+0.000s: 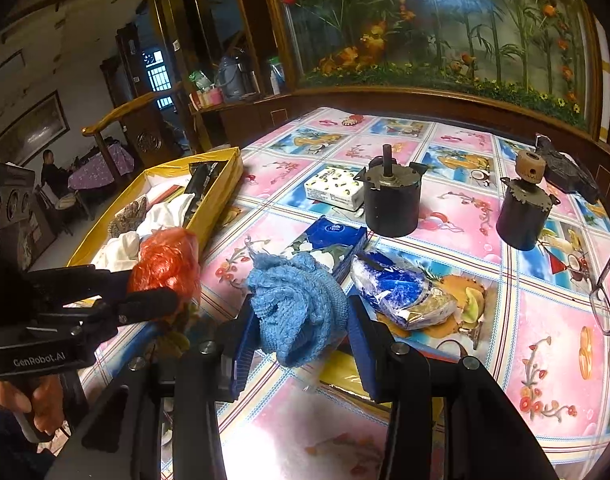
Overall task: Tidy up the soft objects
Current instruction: 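Carry the red bag and blue knit cloth into the box and open both grippers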
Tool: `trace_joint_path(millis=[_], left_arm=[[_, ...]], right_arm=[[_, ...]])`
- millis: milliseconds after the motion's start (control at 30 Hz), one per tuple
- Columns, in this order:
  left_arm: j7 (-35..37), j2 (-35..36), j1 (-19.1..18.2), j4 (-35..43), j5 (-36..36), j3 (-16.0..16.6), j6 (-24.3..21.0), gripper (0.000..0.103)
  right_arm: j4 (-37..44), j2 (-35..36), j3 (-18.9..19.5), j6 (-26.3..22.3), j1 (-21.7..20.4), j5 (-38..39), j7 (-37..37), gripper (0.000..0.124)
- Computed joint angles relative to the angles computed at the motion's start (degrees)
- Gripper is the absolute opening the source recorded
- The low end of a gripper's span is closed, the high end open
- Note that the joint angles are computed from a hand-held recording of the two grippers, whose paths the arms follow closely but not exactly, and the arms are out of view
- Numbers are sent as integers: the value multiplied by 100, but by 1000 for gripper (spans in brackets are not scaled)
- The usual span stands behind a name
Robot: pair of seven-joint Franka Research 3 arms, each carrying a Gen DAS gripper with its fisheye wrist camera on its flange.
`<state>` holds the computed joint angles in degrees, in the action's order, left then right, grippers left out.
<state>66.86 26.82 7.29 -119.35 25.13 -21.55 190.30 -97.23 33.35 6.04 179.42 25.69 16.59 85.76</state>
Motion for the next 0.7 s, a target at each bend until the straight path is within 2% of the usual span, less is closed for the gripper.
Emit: trace_joint_path(millis=[233,367,500,700], left_arm=[[-199,-105,330,-118,72,-104,180,37],[-380,-160,495,-166,195,-123,252,37],[-561,-245,504,-215,258,48,350,37],[-951,-355,749,-326,422,187,511,37]], right_arm=[[104,100,453,-3,-337,204,-163,47],[195,146,541,-2,-355,310,-204,47],[342,219,785,22,-470,409,-344,47],[860,456,716,-275,-272,473,-300,47]])
